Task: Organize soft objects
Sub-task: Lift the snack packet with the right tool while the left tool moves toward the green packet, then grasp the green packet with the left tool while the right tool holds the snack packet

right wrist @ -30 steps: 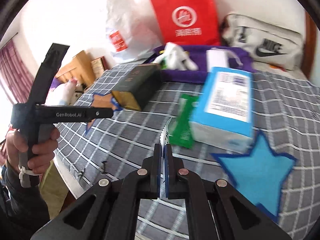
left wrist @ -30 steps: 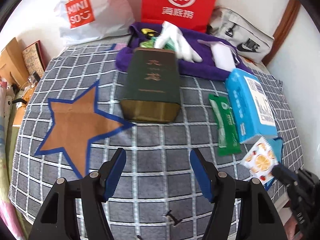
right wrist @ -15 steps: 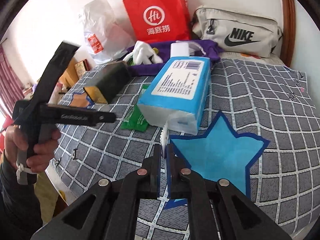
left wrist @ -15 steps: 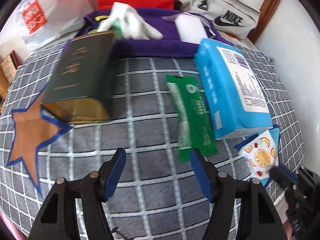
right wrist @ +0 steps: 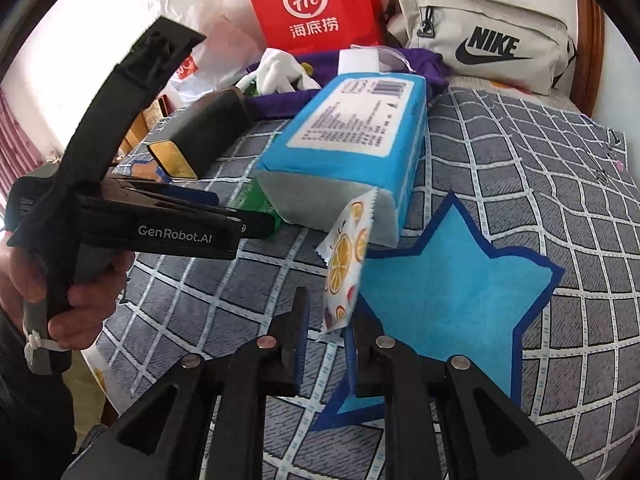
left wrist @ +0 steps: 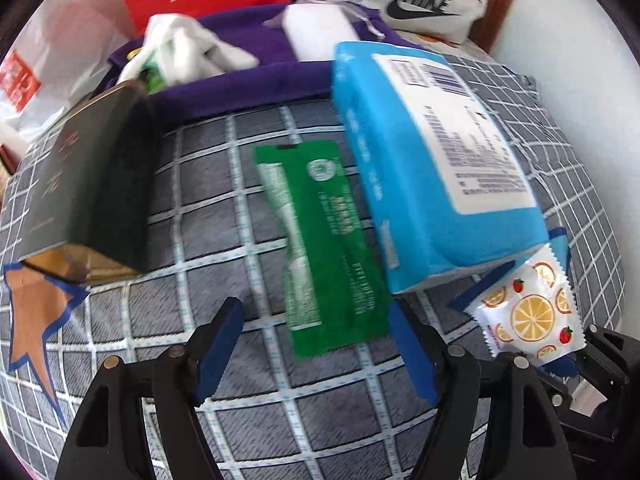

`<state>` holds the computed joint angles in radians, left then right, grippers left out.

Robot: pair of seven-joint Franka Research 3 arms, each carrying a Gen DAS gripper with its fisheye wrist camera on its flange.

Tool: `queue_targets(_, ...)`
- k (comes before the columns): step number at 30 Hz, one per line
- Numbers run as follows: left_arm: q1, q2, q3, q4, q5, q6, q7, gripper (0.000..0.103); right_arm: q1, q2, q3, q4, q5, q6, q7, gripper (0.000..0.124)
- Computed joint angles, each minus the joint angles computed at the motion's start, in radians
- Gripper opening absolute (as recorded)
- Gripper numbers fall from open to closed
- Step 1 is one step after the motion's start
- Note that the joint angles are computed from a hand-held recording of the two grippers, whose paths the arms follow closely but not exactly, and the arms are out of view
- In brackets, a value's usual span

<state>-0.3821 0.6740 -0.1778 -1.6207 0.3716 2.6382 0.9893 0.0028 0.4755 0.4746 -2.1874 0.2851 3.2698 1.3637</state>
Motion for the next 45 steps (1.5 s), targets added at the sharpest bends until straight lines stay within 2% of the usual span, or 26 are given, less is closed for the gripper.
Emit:
queue_targets(4,-0.050,0.039,0.034,0.070,0.046,-0.047,-0.018,0.080,-0.024,0.008,0.019,-0.003,-0.002,0.018,0.006,0.016)
queue_targets(6,-0.050,0.044,0.034,0.076,0.055,-0.038,-0.026,0.080,-0.047,0.013,0.039,-0.003,-0.011,0.027,0.015,0.014)
queue_targets(8,-0.038,0.037,0.029,0.054,0.054,-0.004,-0.029,0.078,-0.029,0.006,0.020,-0.008,-0.019,0.039,0.027,0.008)
queue_targets(11,-0.042,-0.006,0.051,-0.022,0.094,0.058,-0.053,0.061,-0.011,-0.005,0.002,-0.016,-0.034,0.046,0.047,0.008)
queue_targets(12,-0.041,-0.024,0.057,-0.049,0.102,0.073,-0.067,0.052,-0.002,-0.008,-0.006,-0.018,-0.039,0.047,0.053,0.007)
queue_targets(15,0.004,-0.055,0.033,-0.103,0.077,0.104,-0.056,0.049,0.022,-0.019,-0.027,-0.023,-0.049,0.046,0.069,0.007)
queue_targets(18,0.015,-0.102,0.043,-0.173,0.081,0.122,-0.081,0.044,0.032,-0.025,-0.033,-0.026,-0.062,0.046,0.079,0.007)
queue_targets(24,0.062,-0.234,0.040,-0.390,0.083,0.207,-0.118,0.043,0.053,-0.025,-0.040,-0.019,-0.080,0.043,0.087,0.007)
queue_targets(26,0.098,-0.276,0.016,-0.464,0.060,0.246,-0.101,0.043,0.068,-0.021,-0.050,-0.013,-0.080,0.042,0.090,0.007)
queue_targets(27,0.124,-0.297,-0.005,-0.501,0.027,0.259,-0.080,0.044,0.086,-0.022,-0.065,-0.011,-0.076,0.040,0.093,0.007)
queue_targets(29,0.095,-0.339,0.030,-0.549,0.059,0.235,-0.134,0.044,0.166,-0.028,-0.140,-0.001,-0.056,0.022,0.101,0.007)
queue_targets(31,0.098,-0.369,0.040,-0.605,0.085,0.270,-0.156,0.046,0.218,-0.031,-0.188,0.006,-0.038,0.008,0.105,0.007)
queue_targets(33,0.122,-0.389,0.031,-0.651,0.084,0.318,-0.149,0.048,0.214,-0.027,-0.180,0.007,-0.027,0.006,0.101,0.007)
queue_targets(37,0.179,-0.404,-0.015,-0.683,0.010,0.345,-0.087,0.056,0.264,-0.033,-0.224,0.008,-0.008,-0.001,0.097,0.007)
queue_targets(40,0.131,-0.386,0.035,-0.649,0.052,0.326,-0.140,0.065,0.301,-0.041,-0.259,0.006,0.002,-0.014,0.093,0.007)
queue_targets(42,0.084,-0.360,0.081,-0.600,0.113,0.297,-0.197,0.065,0.319,-0.045,-0.276,0.006,0.010,-0.026,0.094,0.007)
queue_targets(45,0.043,-0.329,0.119,-0.540,0.199,0.244,-0.268,0.065,0.352,-0.048,-0.310,0.010,0.021,-0.042,0.099,0.007)
